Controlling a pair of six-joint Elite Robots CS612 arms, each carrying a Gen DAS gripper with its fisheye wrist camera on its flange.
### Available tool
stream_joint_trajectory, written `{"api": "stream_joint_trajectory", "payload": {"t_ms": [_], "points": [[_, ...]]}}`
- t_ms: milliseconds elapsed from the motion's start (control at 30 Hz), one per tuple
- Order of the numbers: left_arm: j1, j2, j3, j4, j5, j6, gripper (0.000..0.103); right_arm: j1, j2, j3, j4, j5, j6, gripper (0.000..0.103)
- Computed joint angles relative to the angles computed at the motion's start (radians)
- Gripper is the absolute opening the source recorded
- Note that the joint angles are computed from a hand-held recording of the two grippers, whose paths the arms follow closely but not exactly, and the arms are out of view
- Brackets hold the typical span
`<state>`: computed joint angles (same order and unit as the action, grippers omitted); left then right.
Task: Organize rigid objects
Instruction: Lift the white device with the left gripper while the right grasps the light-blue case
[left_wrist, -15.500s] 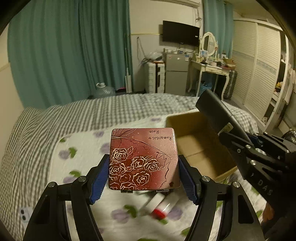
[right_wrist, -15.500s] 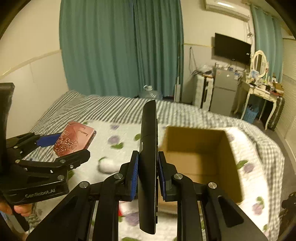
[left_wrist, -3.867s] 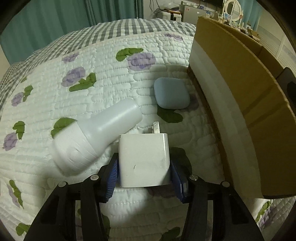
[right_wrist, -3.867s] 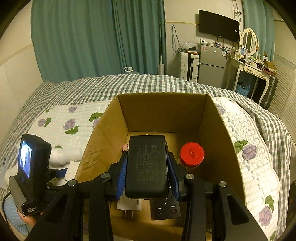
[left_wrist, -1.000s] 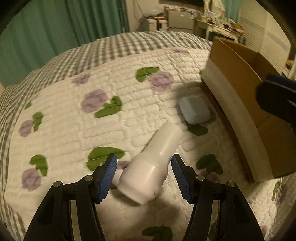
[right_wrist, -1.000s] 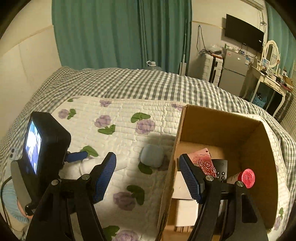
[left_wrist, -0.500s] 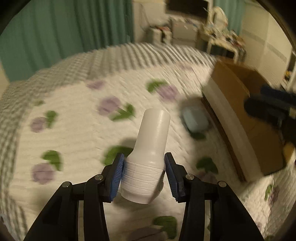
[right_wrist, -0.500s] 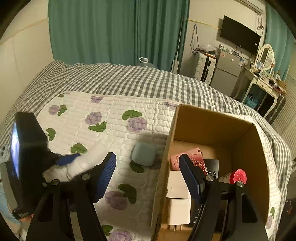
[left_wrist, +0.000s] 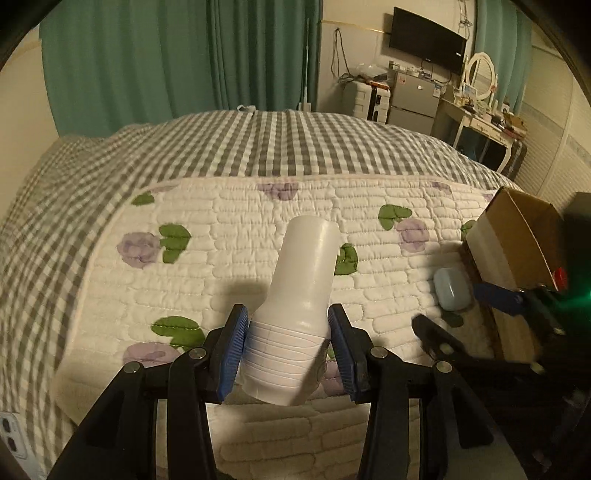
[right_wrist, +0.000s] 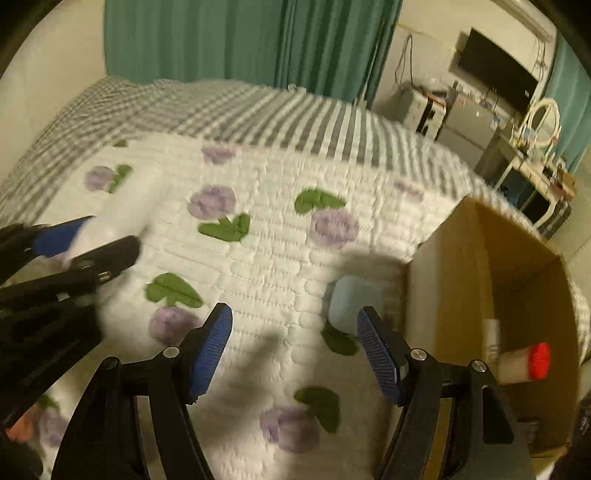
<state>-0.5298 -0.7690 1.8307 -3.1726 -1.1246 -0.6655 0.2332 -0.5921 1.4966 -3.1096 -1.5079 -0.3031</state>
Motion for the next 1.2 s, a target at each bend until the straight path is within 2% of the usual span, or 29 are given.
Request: {"api": "stream_joint_trajectory", "payload": {"t_ms": [67,133,300,467,567,667,700,733,767,833,900,1033,1200], "points": [[0.005,0.005,-0.003,0.004,-0.015,-0.009,0.045,0.006,0.031,-0.046,0.034,-0.049,0.012,0.070],[0.007,0.011,-0.007,0.004,-0.027,-0.010,0.045,0.003,0.054,-0.091,0.096,-0.050,0.052,0.068],[0.009,0.019,-0.011,-0.003,-0.046,0.001,0.045,0.016,0.095,-0.148,0.086,-0.120,0.090,0.071],[0.013,0.017,-0.005,-0.016,-0.060,-0.011,0.045,0.029,0.114,-0.145,0.011,-0.189,0.009,0.071],[0.012,0.016,-0.003,-0.018,-0.059,-0.008,0.045,0.032,0.108,-0.142,0.031,-0.216,-0.021,0.068],[0.013,0.016,-0.001,-0.024,-0.065,-0.008,0.045,0.035,0.105,-0.145,0.051,-0.250,-0.045,0.057],[0.014,0.016,0.000,-0.027,-0.067,-0.009,0.045,0.037,0.107,-0.145,0.043,-0.281,-0.057,0.043],[0.013,0.015,0.002,-0.029,-0.069,-0.011,0.045,0.039,0.112,-0.144,0.026,-0.325,-0.085,0.036],[0.014,0.015,0.003,-0.033,-0.072,-0.012,0.045,0.039,0.112,-0.141,0.018,-0.328,-0.102,0.036],[0.013,0.015,0.004,-0.037,-0.076,-0.013,0.045,0.037,0.108,-0.127,-0.005,-0.323,-0.134,0.033],[0.012,0.015,0.005,-0.040,-0.079,-0.014,0.045,0.032,0.095,-0.102,-0.029,-0.293,-0.126,0.031],[0.009,0.012,0.008,-0.047,-0.080,-0.011,0.045,0.011,0.050,-0.048,-0.024,-0.173,-0.077,0.028],[-0.011,-0.011,0.031,-0.053,-0.042,-0.009,0.045,-0.009,0.004,0.005,-0.026,-0.066,-0.057,0.026]]}}
